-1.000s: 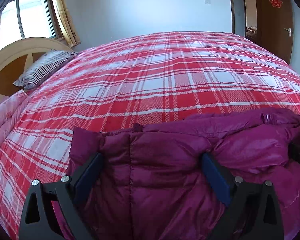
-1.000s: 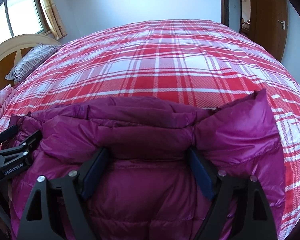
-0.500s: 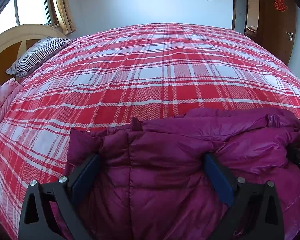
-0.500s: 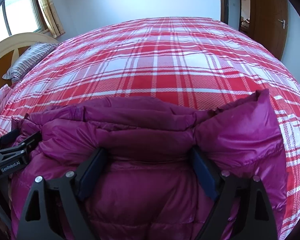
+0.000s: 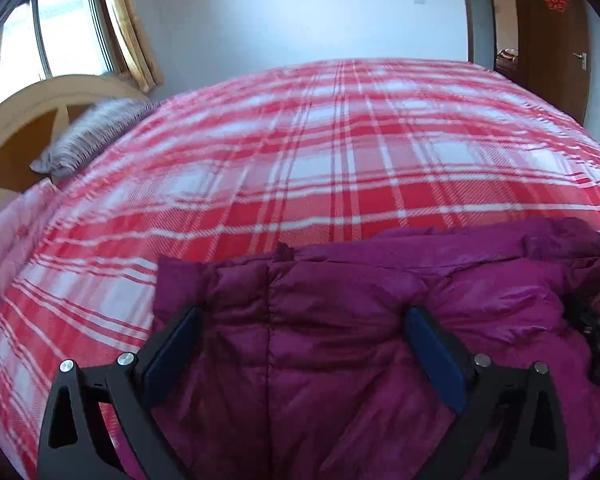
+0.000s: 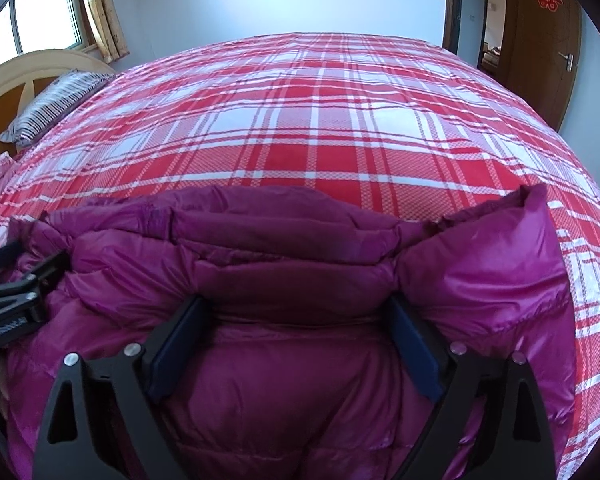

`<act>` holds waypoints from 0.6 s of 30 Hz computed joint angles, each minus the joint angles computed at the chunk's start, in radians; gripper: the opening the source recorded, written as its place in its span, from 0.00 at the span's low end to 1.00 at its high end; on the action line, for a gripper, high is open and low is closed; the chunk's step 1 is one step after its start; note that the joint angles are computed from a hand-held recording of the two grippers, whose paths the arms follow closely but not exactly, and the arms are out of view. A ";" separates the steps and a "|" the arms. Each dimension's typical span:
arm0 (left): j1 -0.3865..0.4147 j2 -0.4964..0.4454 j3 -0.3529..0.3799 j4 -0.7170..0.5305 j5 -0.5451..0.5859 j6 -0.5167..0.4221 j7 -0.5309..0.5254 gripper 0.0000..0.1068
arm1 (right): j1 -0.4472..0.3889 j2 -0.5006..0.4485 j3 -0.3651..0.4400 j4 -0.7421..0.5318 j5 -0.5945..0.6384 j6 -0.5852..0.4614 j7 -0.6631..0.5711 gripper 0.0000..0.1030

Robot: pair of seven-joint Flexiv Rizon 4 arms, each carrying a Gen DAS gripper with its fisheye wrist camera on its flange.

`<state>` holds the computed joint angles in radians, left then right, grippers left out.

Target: Fold large clothes

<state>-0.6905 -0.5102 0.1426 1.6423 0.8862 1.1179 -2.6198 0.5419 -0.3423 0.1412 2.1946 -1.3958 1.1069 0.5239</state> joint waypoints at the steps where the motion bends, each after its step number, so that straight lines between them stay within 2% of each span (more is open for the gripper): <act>1: -0.009 0.017 0.002 0.011 0.011 0.011 -0.009 0.95 | -0.001 0.000 0.000 0.000 -0.001 0.002 0.000 0.92; 4: -0.054 0.058 0.006 0.023 0.090 0.026 -0.045 0.95 | 0.001 -0.001 0.001 -0.001 0.005 -0.004 -0.006 0.92; 8: -0.099 0.027 -0.036 -0.026 0.166 -0.097 0.026 0.96 | 0.001 0.001 -0.001 0.002 -0.004 0.001 0.004 0.93; 9: -0.093 0.002 -0.049 -0.042 0.158 -0.125 0.048 0.96 | -0.001 0.002 -0.002 0.003 -0.012 0.005 0.011 0.93; 10: -0.076 -0.010 -0.058 -0.043 0.142 -0.114 0.053 0.96 | -0.003 0.002 -0.003 0.003 -0.020 0.009 0.020 0.93; 14: -0.002 -0.035 -0.072 -0.023 0.029 -0.020 0.077 0.96 | -0.017 0.007 -0.004 0.007 -0.059 0.031 0.055 0.92; 16: -0.030 -0.041 -0.048 -0.032 0.027 -0.029 0.078 0.96 | -0.032 0.020 -0.007 0.015 -0.102 0.054 0.095 0.92; 18: -0.064 -0.046 -0.023 -0.045 0.048 -0.049 0.059 0.96 | -0.048 0.049 0.001 0.034 -0.139 0.058 0.155 0.87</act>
<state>-0.7545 -0.5566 0.1191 1.5974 0.9346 1.0693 -2.5606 0.4943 -0.2930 0.1421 2.2284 -1.5344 1.1652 0.6790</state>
